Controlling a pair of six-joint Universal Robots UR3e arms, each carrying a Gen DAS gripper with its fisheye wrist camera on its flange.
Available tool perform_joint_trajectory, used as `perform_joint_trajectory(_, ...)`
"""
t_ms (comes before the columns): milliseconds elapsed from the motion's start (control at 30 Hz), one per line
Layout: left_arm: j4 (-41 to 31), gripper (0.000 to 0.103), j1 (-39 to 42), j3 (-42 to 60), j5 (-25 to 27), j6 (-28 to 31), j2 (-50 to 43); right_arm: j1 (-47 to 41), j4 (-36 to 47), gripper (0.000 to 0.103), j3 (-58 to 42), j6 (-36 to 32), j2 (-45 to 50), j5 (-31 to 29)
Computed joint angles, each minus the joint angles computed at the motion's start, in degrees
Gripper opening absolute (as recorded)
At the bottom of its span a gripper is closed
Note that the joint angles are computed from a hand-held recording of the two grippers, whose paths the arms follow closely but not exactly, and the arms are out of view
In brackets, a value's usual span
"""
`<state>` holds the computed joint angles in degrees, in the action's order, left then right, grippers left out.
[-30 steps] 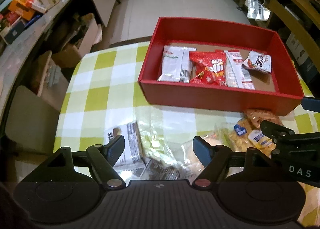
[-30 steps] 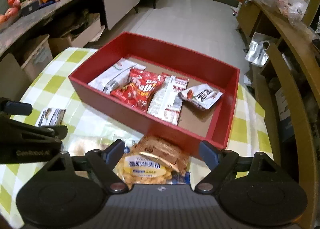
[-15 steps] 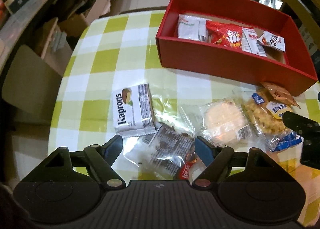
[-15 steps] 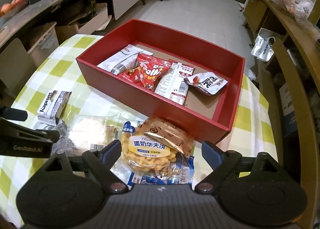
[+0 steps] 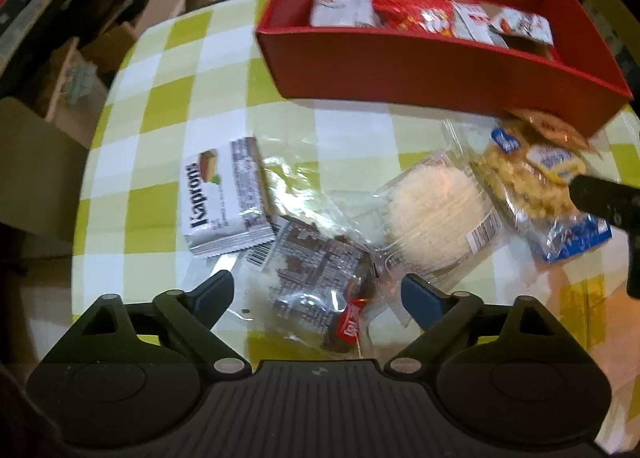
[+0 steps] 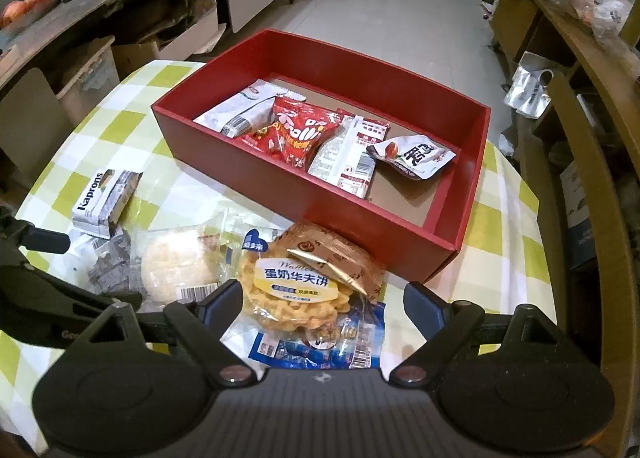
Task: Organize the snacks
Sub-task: 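Withdraw both grippers from the box back over the remaining snacks, then move the left gripper to the brown chocolate bag while right approaches the bread bag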
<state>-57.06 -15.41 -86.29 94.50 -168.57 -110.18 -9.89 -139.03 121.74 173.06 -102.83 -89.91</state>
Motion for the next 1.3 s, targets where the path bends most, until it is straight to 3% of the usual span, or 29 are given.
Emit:
perform_joint_trajectory(67, 0.17, 0.101, -0.35, 0.31, 0.15, 0.61, -1.03, 0.28, -0.06, 0.093, -0.18, 0.14, 0.41, -0.14)
perform_joint_trajectory(200, 0.68, 0.1, -0.47, 0.83, -0.32, 1.09, -1.84, 1.19, -0.11, 0.093, -0.66, 0.22, 1.49, -0.58)
perform_joint_trajectory(333, -3.29, 0.077, 0.9, 0.42, -4.64, 2.74, 0.1, 2.03, 0.2, 0.093, -1.64, 0.34, 2.72, -0.54)
perform_joint_trajectory(433, -4.3, 0.06, -0.25, -0.68, -1.94, 2.71, 0.96, 2.71, 0.74, 0.093, -2.09, -0.13, 2.91, 0.31)
perform_joint_trajectory(567, -4.88, 0.052, 0.65, -2.66, -2.39, 2.3, 3.01, 3.55, 0.87, 0.093, -2.34, -0.2, 3.28, 0.44)
perform_joint_trajectory(633, -4.64, 0.063, 1.41, -1.66, -2.97, 2.05, 2.69, 3.61, 0.87, 0.093, -2.41, 0.15, 3.37, 0.47)
perform_joint_trajectory(667, -4.67, 0.081, 1.4, -0.34, -2.62, 1.57, 1.73, 3.67, 0.89, 0.093, -2.44, 0.28, 3.43, 0.42)
perform_joint_trajectory(700, -4.07, 0.087, 1.5, 0.37, -2.43, 1.44, 1.01, 3.63, 0.87, 0.093, -2.4, 0.29, 3.53, 0.48)
perform_joint_trajectory(1000, -2.41, 0.092, -0.66, 7.15, -0.23, -1.93, -7.35, 2.49, 0.73, 0.093, -3.72, 2.67, 7.05, 1.1)
perform_joint_trajectory(1200, -3.36, 0.067, 0.39, 3.19, -2.74, 0.69, -1.95, 3.6, 1.06, 0.093, -5.05, 2.83, 9.04, 2.32)
perform_joint_trajectory(1267, -4.07, 0.043, 1.08, 1.07, -2.8, 1.83, 0.58, 3.93, 1.21, 0.093, -5.51, 2.88, 9.6, 2.82)
perform_joint_trajectory(1300, -5.41, 0.039, 2.48, 0.22, -5.06, 2.26, 2.1, 4.31, 1.1, 0.093, -5.78, 2.94, 10.02, 2.69)
